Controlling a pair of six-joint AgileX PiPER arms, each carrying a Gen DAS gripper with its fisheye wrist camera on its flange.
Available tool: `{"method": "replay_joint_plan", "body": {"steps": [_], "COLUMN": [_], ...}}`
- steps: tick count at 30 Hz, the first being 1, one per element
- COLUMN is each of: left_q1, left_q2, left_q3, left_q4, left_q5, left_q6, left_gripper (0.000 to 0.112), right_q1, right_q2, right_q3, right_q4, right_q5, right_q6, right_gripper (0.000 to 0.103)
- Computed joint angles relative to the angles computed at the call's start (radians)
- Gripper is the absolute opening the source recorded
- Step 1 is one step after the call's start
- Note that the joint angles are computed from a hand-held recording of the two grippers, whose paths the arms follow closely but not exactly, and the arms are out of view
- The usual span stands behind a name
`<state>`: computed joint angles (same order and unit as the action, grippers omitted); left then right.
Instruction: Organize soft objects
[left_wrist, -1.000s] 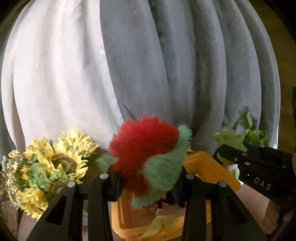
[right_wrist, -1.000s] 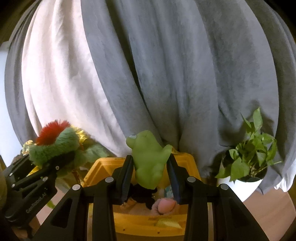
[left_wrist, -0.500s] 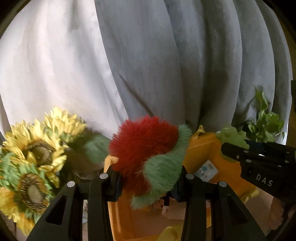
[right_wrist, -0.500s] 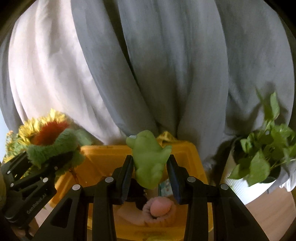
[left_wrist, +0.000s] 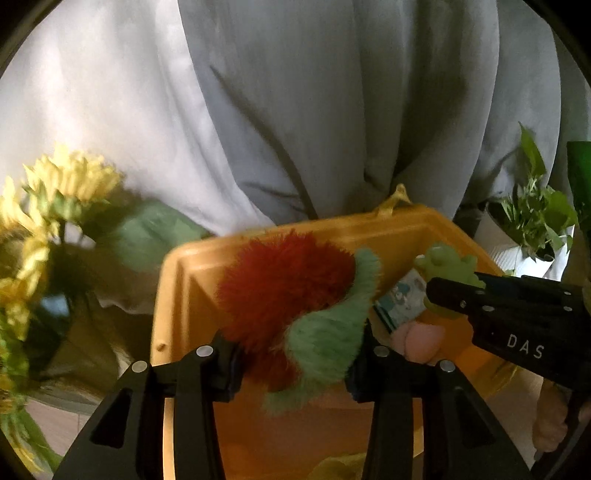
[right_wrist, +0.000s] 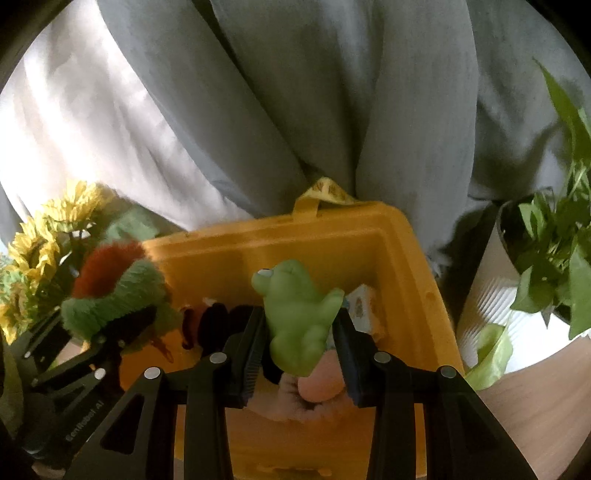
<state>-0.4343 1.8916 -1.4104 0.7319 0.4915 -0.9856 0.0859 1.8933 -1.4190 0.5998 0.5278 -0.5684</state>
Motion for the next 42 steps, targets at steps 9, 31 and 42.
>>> {"method": "replay_joint_plan", "body": {"steps": [9, 31, 42], "left_q1": [0.002, -0.167, -0.407], "left_q2": [0.017, -0.225, -0.401], "left_q3": [-0.026, 0.139, 0.265], "left_q4": [-0.091, 0.200, 0.373], "left_q5": [0.033, 0.239, 0.523], "left_q6": [0.058, -0.321, -0.531], "left_gripper": [0.064, 0.074, 0.085], "right_q1": [0.004, -0.011, -0.031], "right_q2": [0.032, -0.251, -0.544], "right_q3": [-0.056, 0.221, 0.447], "right_q4": [-0.083, -0.071, -0.025], "right_q5": [0.059, -0.074, -0.099], "right_q6": [0.104, 0.023, -0.042], "right_gripper": [0.057, 0.058, 0.068]}}
